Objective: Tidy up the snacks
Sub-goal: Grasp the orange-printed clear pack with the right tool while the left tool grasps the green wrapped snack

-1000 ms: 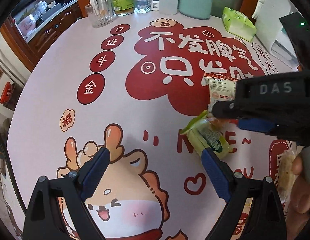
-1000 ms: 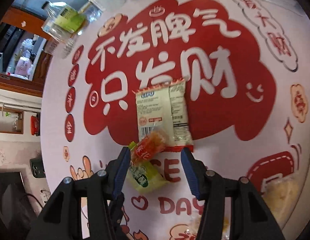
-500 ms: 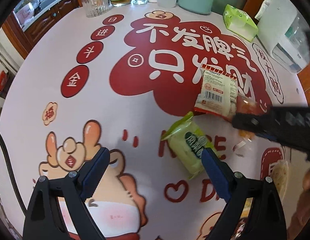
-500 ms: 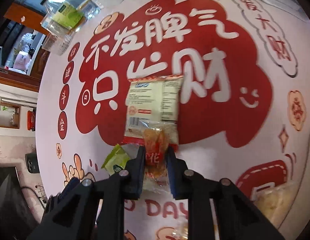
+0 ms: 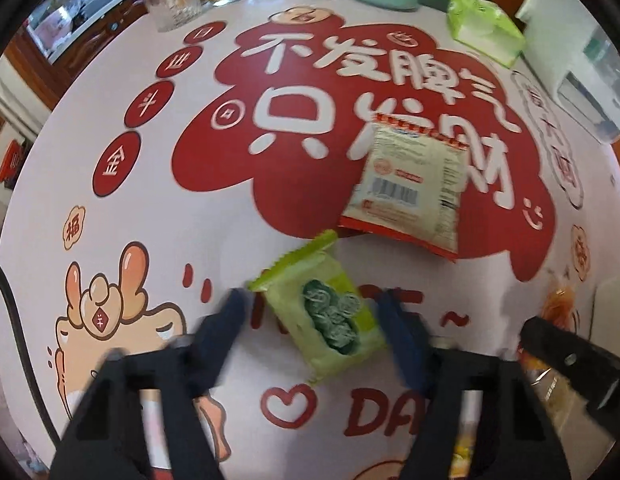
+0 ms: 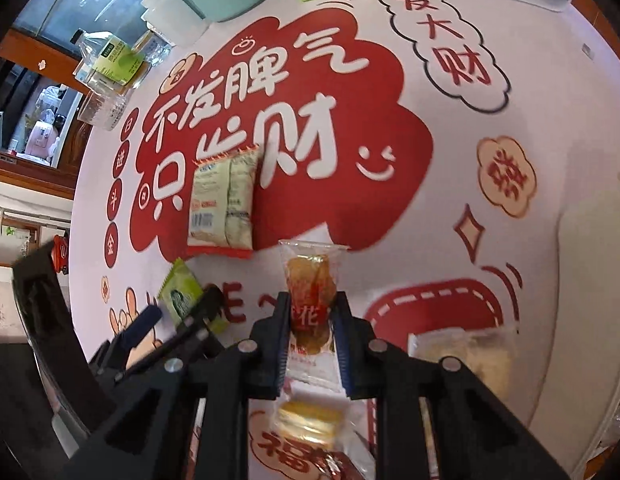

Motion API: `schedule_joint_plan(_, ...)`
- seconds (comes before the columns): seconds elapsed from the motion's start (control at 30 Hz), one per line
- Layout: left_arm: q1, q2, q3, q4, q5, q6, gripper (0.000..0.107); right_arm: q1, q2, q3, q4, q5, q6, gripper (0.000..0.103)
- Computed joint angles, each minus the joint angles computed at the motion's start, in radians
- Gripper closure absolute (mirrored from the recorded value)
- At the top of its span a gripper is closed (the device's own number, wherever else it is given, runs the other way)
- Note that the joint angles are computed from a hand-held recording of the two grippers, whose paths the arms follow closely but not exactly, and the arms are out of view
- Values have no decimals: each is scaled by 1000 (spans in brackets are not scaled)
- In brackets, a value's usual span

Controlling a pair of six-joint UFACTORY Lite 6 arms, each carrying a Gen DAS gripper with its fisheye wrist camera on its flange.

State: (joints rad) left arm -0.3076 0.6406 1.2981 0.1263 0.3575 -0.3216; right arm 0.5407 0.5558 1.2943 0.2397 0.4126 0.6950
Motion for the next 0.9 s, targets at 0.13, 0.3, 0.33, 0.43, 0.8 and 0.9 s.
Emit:
schedule_joint_plan(0.13, -19, -40, -49, -16, -3, 21, 72, 30, -51, -70, -36, -22, 29, 82)
schedule_joint_plan(0.3, -31, -141, -186, -36, -24, 62, 72, 84, -103, -137, -78, -46, 74, 82)
schedule_joint_plan(0.33, -35, -179, -233, -50, -31, 79, 72, 94, -115, -151, -86, -51, 83, 82)
schedule_joint_plan(0.43, -63, -308, -371, -21, -47, 75, 72, 140, -174, -210, -162, -59, 165, 82)
schedule_joint_plan(0.8, -378, -840, -615, 13, 162, -26, 72, 432, -672, -545, -607, 79, 715, 82)
schedule_joint_plan(0.9, -564, -863, -539, 96, 226, -188, 72, 538, -857, -615, -694, 222, 844, 82)
